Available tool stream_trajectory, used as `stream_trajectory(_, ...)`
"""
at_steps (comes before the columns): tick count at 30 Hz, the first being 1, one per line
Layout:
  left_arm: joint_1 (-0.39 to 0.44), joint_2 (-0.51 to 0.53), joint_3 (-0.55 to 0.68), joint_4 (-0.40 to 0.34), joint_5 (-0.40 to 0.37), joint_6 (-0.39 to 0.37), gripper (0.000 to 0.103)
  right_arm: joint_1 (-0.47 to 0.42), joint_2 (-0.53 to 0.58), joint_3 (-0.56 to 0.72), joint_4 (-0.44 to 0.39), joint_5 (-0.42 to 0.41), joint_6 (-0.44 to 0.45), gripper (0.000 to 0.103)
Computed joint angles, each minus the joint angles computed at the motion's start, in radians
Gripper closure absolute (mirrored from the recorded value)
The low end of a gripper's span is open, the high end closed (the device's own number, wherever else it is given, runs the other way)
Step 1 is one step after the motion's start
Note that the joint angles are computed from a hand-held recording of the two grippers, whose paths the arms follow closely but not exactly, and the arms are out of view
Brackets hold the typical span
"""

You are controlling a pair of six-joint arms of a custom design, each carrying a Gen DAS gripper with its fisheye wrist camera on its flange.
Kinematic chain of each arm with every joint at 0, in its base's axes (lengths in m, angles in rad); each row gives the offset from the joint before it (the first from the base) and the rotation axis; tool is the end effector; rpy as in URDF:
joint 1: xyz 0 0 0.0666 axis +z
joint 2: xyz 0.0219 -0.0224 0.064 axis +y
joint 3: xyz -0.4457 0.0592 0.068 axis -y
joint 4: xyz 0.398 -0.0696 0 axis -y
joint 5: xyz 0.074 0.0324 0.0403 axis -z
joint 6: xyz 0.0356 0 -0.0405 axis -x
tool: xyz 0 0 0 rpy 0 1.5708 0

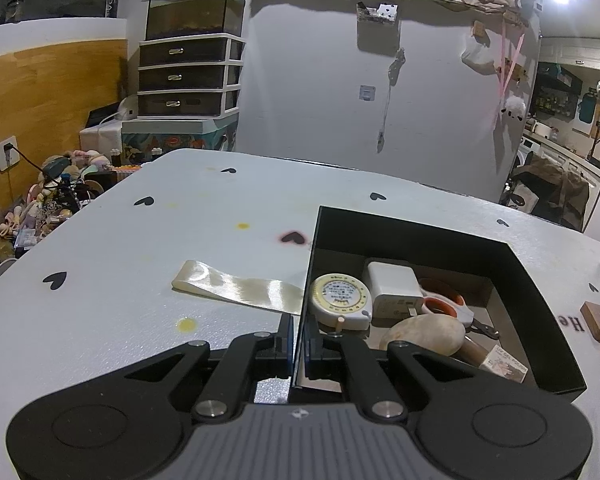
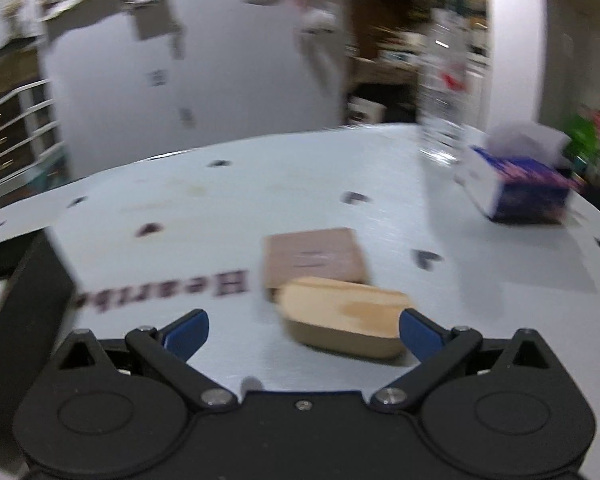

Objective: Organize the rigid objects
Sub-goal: 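Return the right gripper to the table and grasp the wooden block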

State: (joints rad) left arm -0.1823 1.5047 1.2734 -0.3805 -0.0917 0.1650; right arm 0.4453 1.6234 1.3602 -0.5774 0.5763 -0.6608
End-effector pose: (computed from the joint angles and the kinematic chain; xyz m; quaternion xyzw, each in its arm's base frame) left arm 0.5288 -0.0946 0.4256 -0.0135 0.8864 -0.0396 0.4609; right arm 0.5199 0.2262 0.3911 0.1972 0.8795 -0.0461 0.4307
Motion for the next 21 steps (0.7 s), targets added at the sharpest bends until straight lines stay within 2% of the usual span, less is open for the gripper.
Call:
stream_trajectory(4,0.0,0.0,0.0,0.0,0.0,-0.001,0.098,-0.023,0.016,0.006,-0.028,0.028,-0.045,0.0)
stream_trajectory(12,-0.003,0.0,0.006,-0.009,-0.011,-0.002,0.098,-0.045,0.044,0.038,-0.06,-0.003,-0.071,0.002)
stream_trajectory(16,-0.002,0.001,0.007,-0.011,-0.011,-0.005,0.098,-0.056,0.057,0.053,-0.082,-0.032,-0.097,0.007)
stream_trajectory(21,-0.004,0.002,0.008,-0.01,-0.013,-0.002,0.098,-0.054,0.06,0.055,-0.069,-0.033,-0.071,0.013)
